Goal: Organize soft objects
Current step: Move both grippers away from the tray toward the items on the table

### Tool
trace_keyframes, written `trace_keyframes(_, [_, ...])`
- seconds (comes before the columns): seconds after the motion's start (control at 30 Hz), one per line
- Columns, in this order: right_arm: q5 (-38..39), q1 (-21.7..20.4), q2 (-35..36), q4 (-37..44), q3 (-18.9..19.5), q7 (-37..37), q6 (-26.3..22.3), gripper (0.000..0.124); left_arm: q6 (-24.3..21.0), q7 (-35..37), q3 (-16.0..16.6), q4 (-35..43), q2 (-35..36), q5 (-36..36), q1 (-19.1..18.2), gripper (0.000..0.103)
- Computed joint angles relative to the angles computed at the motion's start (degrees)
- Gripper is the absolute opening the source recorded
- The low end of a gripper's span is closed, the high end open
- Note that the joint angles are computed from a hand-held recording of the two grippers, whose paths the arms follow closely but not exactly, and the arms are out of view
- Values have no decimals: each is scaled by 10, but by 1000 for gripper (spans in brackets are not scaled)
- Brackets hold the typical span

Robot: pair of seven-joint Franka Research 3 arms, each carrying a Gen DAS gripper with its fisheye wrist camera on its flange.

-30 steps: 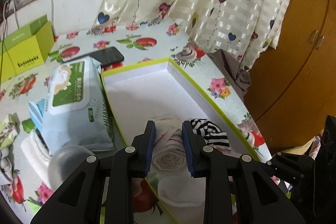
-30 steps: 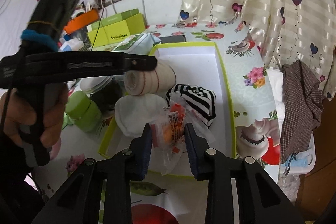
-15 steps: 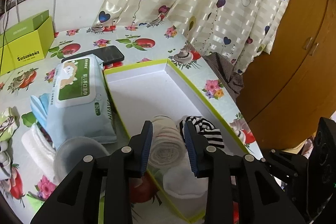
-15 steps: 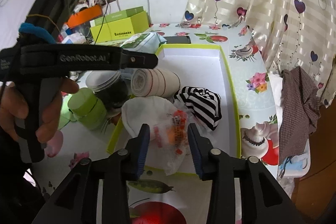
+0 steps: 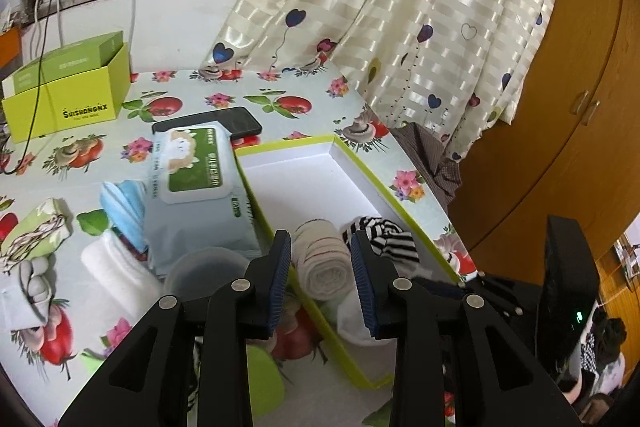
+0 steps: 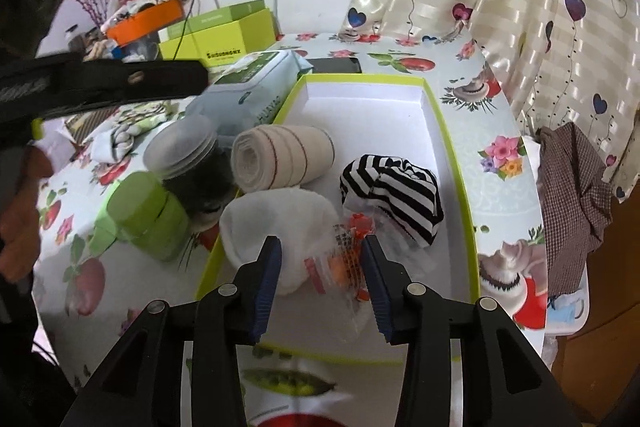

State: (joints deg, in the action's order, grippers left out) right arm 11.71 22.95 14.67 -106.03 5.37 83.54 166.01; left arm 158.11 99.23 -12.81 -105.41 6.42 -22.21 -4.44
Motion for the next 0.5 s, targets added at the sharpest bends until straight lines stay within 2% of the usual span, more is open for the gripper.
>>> trace_keyframes(0.2, [-15,7,16,25,-11,26,-6,40,18,2,8,-35,-27,7,-2,33])
trace_keyframes(0.5, [-76,31,-22,-11,-30,82,21,43,61,-62,30,-94,-70,89,-12,33])
